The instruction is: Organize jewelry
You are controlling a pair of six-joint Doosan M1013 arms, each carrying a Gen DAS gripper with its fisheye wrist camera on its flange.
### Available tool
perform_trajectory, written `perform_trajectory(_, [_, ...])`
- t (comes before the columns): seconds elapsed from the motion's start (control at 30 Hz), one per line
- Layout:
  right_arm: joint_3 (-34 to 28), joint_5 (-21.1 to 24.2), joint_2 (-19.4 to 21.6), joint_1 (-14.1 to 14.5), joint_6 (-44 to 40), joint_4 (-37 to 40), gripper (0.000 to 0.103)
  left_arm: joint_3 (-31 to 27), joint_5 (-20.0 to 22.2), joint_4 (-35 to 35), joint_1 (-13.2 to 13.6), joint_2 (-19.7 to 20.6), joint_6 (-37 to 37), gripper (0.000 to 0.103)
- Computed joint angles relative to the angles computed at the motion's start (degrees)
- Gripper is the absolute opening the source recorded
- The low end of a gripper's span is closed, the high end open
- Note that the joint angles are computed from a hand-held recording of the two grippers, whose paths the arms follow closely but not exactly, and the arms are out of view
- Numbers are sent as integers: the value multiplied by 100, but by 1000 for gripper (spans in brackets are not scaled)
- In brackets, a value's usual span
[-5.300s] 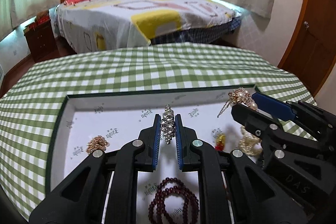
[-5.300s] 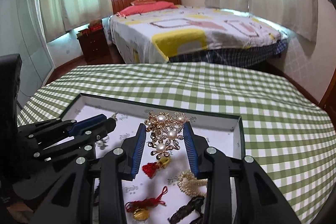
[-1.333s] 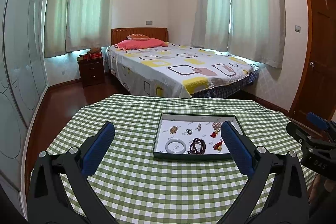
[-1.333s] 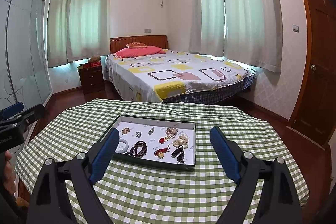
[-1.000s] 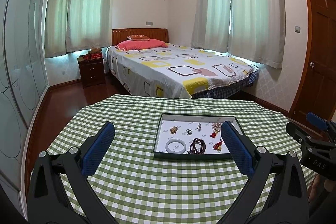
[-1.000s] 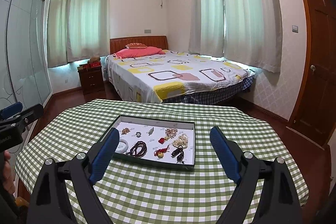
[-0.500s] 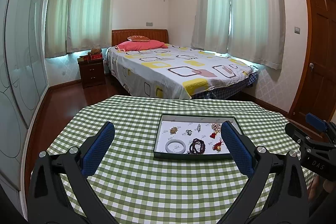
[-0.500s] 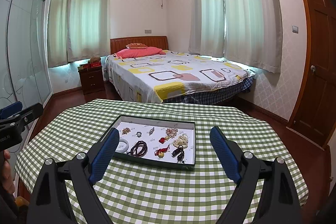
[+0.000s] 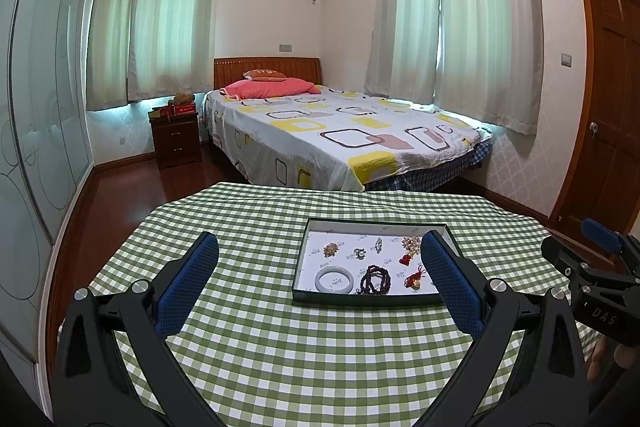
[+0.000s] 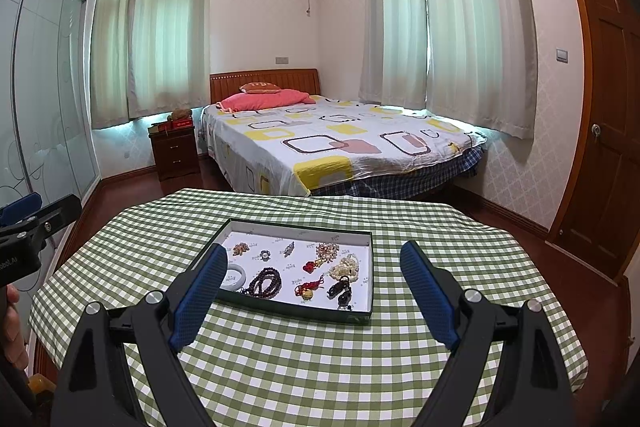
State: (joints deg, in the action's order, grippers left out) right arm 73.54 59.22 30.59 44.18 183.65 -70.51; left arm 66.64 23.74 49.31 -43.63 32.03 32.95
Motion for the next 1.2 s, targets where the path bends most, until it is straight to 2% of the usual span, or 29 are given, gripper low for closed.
perform_trajectory(0.47, [-1,17,0,10,-8,1,85,-8,-15,14,-4,-5,-16,98])
perform_trajectory(0.93, [-5,20,4,15,-16,17,85,75,-98,241,15,-52,-371,98])
perform_trajectory(1.13, [-36,14,25,23,-72,60,85,89,-259,-94,47,-46,23,98])
perform_trajectory(1.2, [-33,5,23,24,-84,71,85,85,-232,-43,46,-33,-63,98])
